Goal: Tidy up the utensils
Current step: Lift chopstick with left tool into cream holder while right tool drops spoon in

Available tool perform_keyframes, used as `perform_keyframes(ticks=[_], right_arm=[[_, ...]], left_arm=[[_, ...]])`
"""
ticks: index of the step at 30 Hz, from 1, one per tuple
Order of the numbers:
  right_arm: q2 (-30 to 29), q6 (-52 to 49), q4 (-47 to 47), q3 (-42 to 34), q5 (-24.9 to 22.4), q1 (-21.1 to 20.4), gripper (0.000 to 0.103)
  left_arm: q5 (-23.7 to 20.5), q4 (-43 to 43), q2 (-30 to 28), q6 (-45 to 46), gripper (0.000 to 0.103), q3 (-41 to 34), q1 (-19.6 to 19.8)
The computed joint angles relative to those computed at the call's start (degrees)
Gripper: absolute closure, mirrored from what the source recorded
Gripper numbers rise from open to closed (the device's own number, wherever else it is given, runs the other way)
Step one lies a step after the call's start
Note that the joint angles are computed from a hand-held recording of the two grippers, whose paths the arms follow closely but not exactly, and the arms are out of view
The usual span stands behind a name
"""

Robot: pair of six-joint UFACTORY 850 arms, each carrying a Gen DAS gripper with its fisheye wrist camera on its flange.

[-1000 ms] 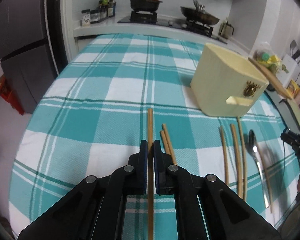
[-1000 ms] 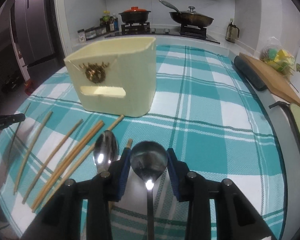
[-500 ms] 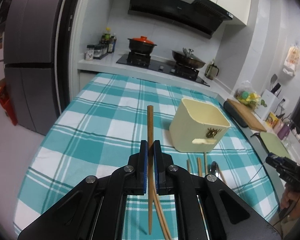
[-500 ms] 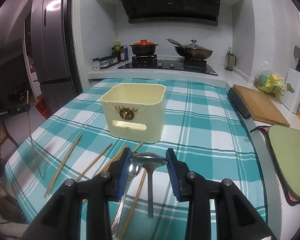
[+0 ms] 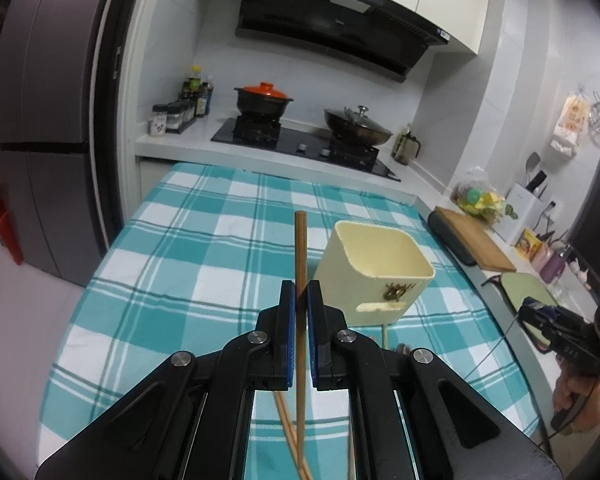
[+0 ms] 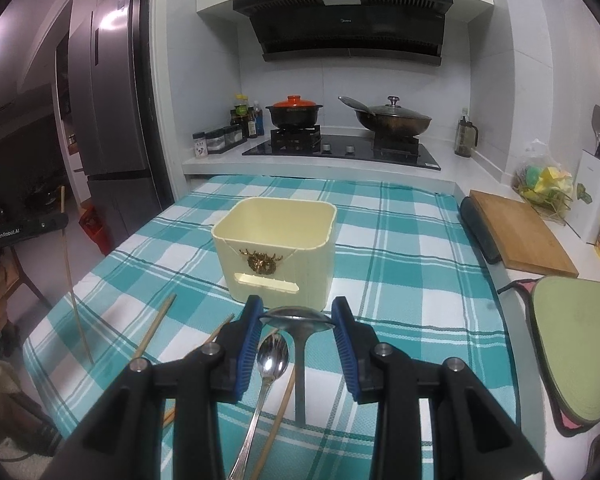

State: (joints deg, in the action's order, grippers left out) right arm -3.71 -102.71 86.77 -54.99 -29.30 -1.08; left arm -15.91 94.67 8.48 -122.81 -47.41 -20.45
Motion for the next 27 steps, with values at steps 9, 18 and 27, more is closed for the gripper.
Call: perform_keyframes(ticks=[9, 18, 27], right_arm=[[-6.6, 12.6, -8.3, -14.3, -2.1, 2.4, 0.067], [-19.4, 22.5, -12.6, -33.1, -1.6, 6.4, 0.067], [-34.2, 41.0, -30.9, -47.5, -2.5, 9.0, 0.067]], left_arm=[[2.2, -3.2, -11.5, 10.2, 0.099, -19.2, 1.4], [-0.2, -6.7, -29.0, 17.3, 0.099, -39.8, 1.5], [-0.6, -42.2, -42.6, 50.0, 0.099, -50.5, 3.1]])
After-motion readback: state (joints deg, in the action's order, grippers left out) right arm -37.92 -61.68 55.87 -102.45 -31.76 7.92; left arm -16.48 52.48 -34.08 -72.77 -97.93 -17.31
